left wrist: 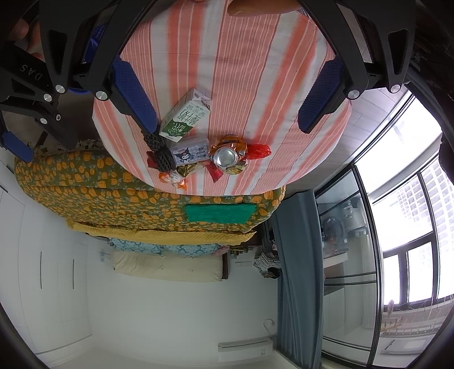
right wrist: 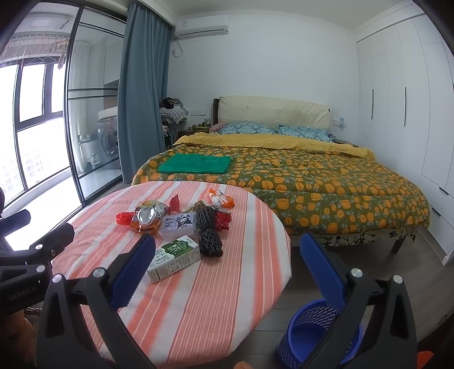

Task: Collect trash

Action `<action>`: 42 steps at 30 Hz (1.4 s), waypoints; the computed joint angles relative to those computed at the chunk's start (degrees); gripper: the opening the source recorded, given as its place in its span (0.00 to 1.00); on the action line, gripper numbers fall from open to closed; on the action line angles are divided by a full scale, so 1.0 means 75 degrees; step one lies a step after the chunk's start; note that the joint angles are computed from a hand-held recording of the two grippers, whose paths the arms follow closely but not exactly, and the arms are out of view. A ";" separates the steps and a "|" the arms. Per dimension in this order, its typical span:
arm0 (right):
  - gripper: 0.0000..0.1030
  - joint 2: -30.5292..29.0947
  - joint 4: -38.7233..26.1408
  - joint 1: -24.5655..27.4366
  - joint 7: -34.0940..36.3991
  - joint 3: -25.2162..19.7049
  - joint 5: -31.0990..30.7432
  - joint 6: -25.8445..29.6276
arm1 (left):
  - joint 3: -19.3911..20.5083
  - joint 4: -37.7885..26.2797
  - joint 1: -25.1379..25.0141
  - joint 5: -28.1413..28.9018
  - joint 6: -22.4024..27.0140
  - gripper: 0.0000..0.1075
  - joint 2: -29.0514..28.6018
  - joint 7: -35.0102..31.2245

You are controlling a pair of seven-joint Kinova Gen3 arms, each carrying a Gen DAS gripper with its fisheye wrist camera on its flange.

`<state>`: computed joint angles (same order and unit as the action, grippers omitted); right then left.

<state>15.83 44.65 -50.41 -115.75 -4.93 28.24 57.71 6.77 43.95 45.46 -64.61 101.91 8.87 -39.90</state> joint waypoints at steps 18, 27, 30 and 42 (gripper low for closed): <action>0.96 -0.0028 0.0046 0.0011 0.0007 -0.0018 0.0018 -0.0008 | 0.0014 0.0046 0.0042 -0.0021 0.0014 0.92 0.0008 0.0065; 0.96 -0.0144 0.0244 0.0068 -0.0050 -0.0031 0.0076 -0.0156 | -0.0091 -0.0017 0.0271 -0.0053 0.0043 0.92 0.0179 0.0185; 0.96 -0.0167 0.0278 0.0106 -0.0056 -0.0066 0.0080 -0.0170 | -0.0128 -0.0088 0.0205 0.0011 0.0034 0.92 0.0153 0.0082; 0.96 -0.0124 0.0201 0.0096 -0.0011 -0.0077 0.0079 -0.0087 | -0.0166 -0.0077 0.0322 -0.0022 0.0061 0.92 0.0205 0.0162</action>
<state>14.90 46.15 -49.69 -115.83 -5.50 28.83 57.06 5.53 43.37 47.88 -64.78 102.36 10.40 -38.68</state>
